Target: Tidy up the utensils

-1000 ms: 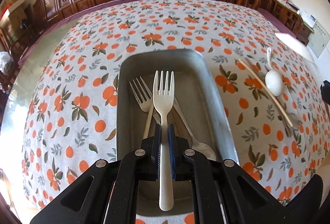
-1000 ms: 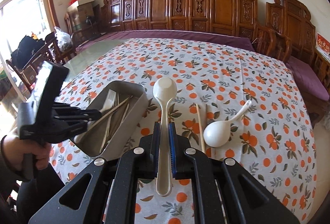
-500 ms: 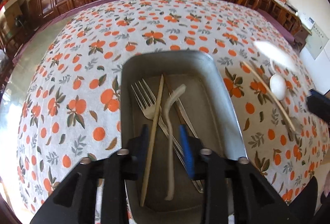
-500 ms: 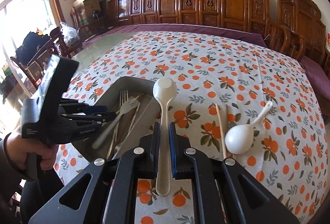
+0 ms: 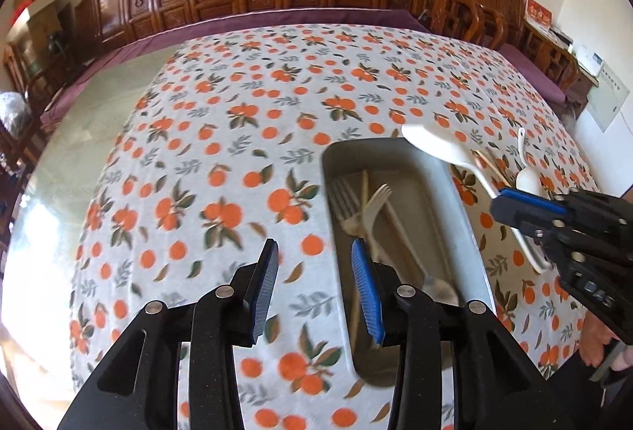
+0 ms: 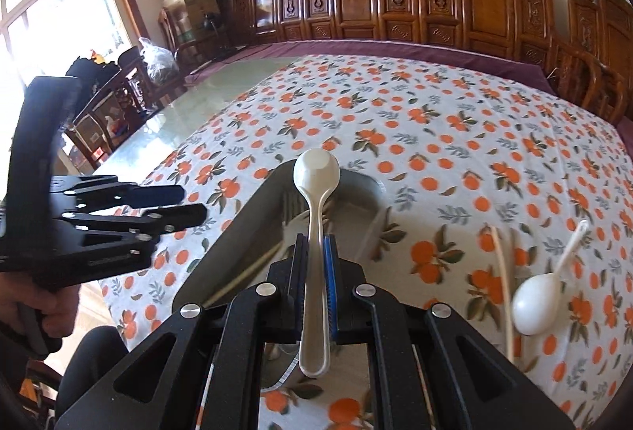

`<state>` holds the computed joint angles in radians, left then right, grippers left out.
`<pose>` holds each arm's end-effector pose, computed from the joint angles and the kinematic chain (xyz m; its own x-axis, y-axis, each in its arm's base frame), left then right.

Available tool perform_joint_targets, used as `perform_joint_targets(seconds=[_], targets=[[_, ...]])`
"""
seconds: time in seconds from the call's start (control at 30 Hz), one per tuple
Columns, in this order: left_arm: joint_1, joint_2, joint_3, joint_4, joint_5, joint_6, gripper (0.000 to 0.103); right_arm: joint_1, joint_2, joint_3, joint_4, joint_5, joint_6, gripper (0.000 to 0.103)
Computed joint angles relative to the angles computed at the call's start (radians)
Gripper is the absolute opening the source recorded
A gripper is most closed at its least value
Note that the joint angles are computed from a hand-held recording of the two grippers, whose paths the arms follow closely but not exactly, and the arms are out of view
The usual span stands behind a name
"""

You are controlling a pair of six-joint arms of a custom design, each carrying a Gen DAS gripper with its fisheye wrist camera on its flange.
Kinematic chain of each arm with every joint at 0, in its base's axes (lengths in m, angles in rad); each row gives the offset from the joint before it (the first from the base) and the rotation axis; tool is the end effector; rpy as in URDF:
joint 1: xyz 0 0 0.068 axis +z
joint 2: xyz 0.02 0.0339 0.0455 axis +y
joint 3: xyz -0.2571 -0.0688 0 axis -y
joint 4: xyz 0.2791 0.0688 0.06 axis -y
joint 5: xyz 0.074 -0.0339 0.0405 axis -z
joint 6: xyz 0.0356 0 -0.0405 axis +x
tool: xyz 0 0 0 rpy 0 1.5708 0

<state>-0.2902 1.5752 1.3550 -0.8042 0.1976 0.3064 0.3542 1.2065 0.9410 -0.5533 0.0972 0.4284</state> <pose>0.3460 -0.1106 0.2751 -0.6664 0.5077 -0.5460 0.6076 0.7942 -0.0032 0.2715 0.0967 0.2585 -0.7407 0.1669 -0.6508 0.0271 0.9753 0.2193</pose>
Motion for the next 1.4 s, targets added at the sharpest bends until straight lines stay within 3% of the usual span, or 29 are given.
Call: perform_joint_targets(seconds=[0.47,0.57,0.93,1.0,1.07,1.13,1.27,1.4], targets=[[0.179,-0.176,-0.105,-0.038,0.071,0.102,0.036,0.081,0.191,0.085,0.002,0.065,0.119,0.011],[0.205,-0.206,-0.122,-0.047,0.074,0.123,0.036,0.082,0.21,0.093,0.017,0.035,0.139,0.011],[0.21,-0.267,-0.137,-0.084,0.093,0.129,0.036,0.092,0.05,0.033,-0.009,0.061,0.123,0.011],[0.191,-0.279,-0.135,-0.09,0.093,0.116,0.041,0.086,-0.002,0.012,-0.035,0.075,0.114,0.011],[0.176,-0.286,-0.128,-0.105,0.11,0.101,0.057,0.077,-0.068,-0.01,-0.073,0.092,0.099,0.011],[0.157,-0.298,-0.119,-0.117,0.123,0.081,0.057,0.063,-0.129,-0.03,-0.114,0.101,0.082,0.011],[0.095,-0.327,-0.106,-0.121,0.127,0.051,0.072,0.005,-0.27,-0.074,-0.22,0.109,0.037,0.011],[0.022,-0.343,-0.11,-0.11,0.114,0.01,0.081,-0.098,-0.394,-0.112,-0.306,0.102,-0.021,0.011]])
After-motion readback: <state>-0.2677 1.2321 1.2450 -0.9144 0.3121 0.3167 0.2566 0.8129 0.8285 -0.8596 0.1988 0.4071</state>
